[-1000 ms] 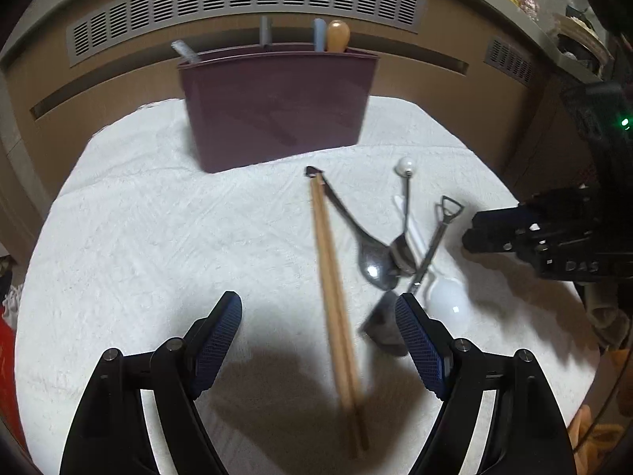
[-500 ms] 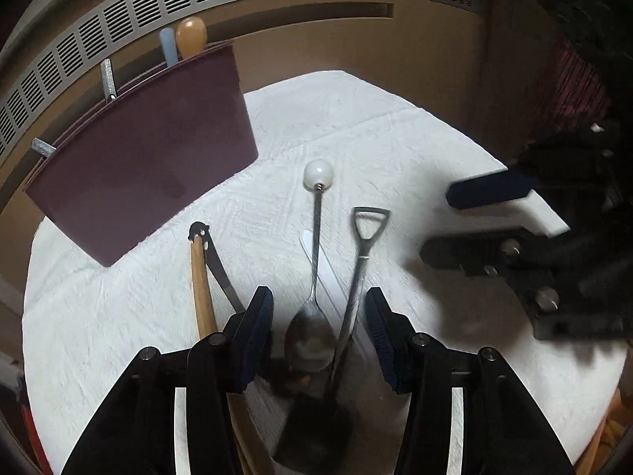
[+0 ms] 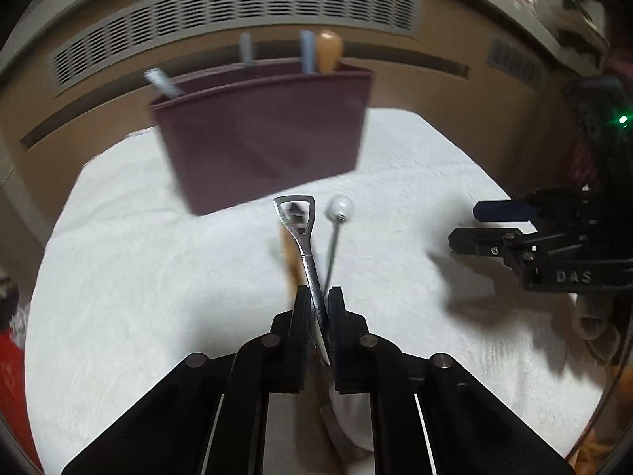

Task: Organize utensils
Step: 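Grasp the shovel-head metal spoon with left gripper while right grasps the white-ball-handled spoon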

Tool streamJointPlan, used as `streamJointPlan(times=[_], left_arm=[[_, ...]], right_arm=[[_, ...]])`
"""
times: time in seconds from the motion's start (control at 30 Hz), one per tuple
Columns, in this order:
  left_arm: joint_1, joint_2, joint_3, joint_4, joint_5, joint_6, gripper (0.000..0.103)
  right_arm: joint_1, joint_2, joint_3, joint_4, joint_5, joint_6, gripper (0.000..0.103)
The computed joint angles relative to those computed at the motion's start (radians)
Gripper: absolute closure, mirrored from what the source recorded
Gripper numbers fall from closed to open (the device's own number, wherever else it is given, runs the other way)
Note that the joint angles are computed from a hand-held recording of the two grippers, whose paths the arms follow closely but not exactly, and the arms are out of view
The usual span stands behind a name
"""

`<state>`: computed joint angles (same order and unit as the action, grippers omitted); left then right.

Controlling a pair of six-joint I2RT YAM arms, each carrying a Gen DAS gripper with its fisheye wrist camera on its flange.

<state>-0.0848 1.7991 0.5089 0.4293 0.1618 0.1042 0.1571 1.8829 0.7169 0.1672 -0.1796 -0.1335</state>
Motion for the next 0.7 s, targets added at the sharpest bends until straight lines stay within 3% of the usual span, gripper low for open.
streamJointPlan(times=[0.4,0.57,0.63,0.7], left_arm=[[0.263,0.037,-0.048,0.036,0.057,0.014,0.095],[0.346,0.043,-0.033,-0.003,0.124,0.021,0.093],[0.354,0.040,-0.009,-0.037,0.132,0.010,0.092],[0.344,0.052,0.033,-0.084,0.138,0.002,0.084]], right_arm=[[0.169,0.150,0.255,-0.077,-0.015,0.173,0.053],[0.244,0.282,0.438,-0.171,0.114,0.310,0.054],[0.260,0.326,0.490,-0.205,0.138,0.334,0.063],[0.277,0.330,0.484,-0.183,0.174,0.309,0.074]])
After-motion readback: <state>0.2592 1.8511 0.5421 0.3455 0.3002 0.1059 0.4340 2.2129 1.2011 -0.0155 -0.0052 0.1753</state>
